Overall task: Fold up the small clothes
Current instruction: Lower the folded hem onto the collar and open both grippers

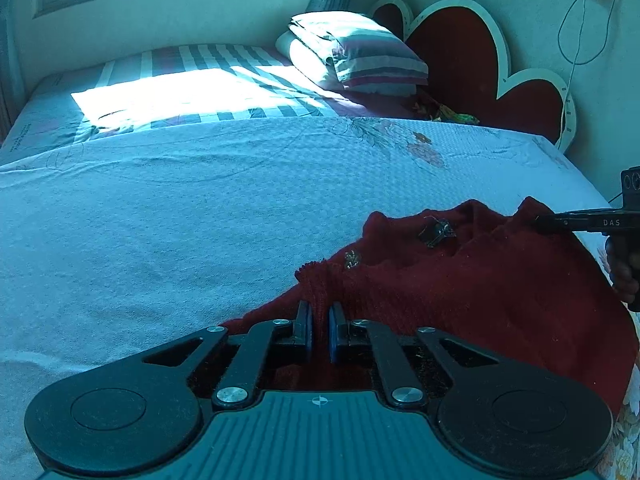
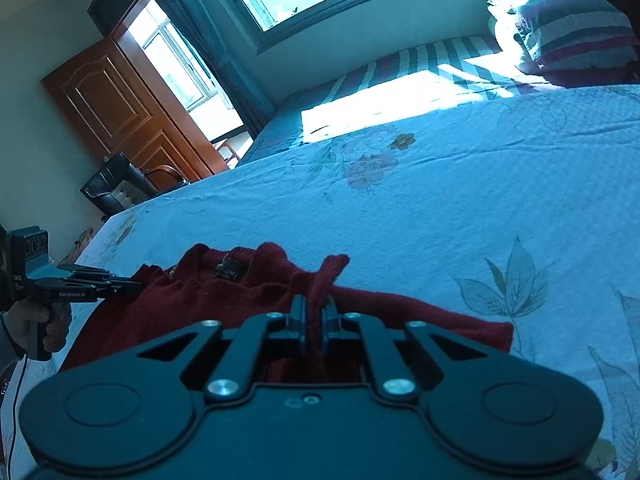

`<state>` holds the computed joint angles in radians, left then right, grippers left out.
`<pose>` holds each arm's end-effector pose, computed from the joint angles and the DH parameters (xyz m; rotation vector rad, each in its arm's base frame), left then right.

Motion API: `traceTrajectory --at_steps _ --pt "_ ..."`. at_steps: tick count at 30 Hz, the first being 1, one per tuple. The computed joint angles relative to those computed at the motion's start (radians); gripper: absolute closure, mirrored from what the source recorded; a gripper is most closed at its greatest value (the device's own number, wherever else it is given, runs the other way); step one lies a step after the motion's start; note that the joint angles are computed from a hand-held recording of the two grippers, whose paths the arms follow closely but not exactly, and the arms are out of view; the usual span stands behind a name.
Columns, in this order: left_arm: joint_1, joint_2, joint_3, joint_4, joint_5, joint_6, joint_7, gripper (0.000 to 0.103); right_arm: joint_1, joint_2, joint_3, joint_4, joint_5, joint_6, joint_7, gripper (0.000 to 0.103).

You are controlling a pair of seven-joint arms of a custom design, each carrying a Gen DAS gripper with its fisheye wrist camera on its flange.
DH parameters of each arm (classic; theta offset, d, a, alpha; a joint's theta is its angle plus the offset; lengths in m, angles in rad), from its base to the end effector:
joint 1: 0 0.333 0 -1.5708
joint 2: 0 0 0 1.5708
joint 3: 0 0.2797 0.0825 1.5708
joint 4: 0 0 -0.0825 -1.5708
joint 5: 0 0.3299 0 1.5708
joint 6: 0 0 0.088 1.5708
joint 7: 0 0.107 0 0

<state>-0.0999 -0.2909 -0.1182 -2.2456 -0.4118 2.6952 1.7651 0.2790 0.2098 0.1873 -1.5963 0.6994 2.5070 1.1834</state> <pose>0.4627 -0.0942 0.5548 -1.7629 1.9811 -0.9956 0.5558 0.2614 0.5678 -1.8643 1.2207 0.0103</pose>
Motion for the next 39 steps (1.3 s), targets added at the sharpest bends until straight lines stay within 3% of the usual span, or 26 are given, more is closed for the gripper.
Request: traceTrajectory --at_steps 6,11,13,15,18,23,25,26,27,32,34,35,39 --pt "-0.038 -0.081 0.032 -0.084 -0.105 0.123 0.059 0.097 0.017 -0.065 0.003 -0.047 0.005 0.074 -0.09 0.096" --pt "-0.053 -0.052 0.063 -0.068 -0.166 0.194 0.06 0.097 0.028 -0.058 -0.008 -0.031 0.014 0.115 -0.099 0.096" --pt "-0.048 -0.022 0.078 -0.019 -0.182 0.103 0.067 0.097 0.031 -0.041 -0.008 -0.02 0.002 0.135 -0.084 0.097" --pt "0.006 -0.012 0.027 -0.017 -0.077 0.081 -0.003 0.096 0.02 -0.014 -0.01 0.013 -0.007 0.088 -0.049 0.096" --pt "0.028 -0.008 0.01 -0.004 -0.016 0.007 -0.044 0.096 0.007 0.006 -0.008 0.034 -0.035 0.004 -0.008 0.08" --pt "-0.015 -0.013 0.059 0.003 -0.141 -0.061 0.037 0.096 -0.019 0.007 -0.002 0.021 0.034 -0.046 0.007 0.079" --pt "-0.022 -0.016 0.075 0.003 -0.199 -0.085 0.074 0.078 -0.028 0.003 0.0 0.012 0.074 -0.048 -0.001 0.078" --pt "-0.015 -0.015 0.07 0.002 -0.204 -0.088 0.068 0.044 -0.035 -0.001 0.002 0.008 0.106 -0.057 -0.014 0.078" --pt "-0.006 -0.011 0.062 0.002 -0.199 -0.086 0.058 0.025 -0.038 -0.001 0.001 0.011 0.121 -0.071 -0.019 0.078" --pt "-0.022 0.009 0.087 0.009 -0.315 -0.087 0.131 0.025 -0.033 0.008 -0.008 0.031 0.11 -0.095 -0.019 0.08" --pt "-0.028 0.023 0.113 0.033 -0.4 -0.141 0.188 0.032 -0.034 0.012 -0.009 0.035 0.111 -0.102 -0.02 0.08" --pt "-0.019 0.033 0.114 0.049 -0.407 -0.179 0.195 0.043 -0.033 0.013 -0.01 0.036 0.108 -0.102 -0.019 0.08" --pt "0.018 0.055 0.112 0.085 -0.451 -0.272 0.196 0.045 -0.034 0.007 -0.008 0.029 0.118 -0.104 -0.028 0.081"
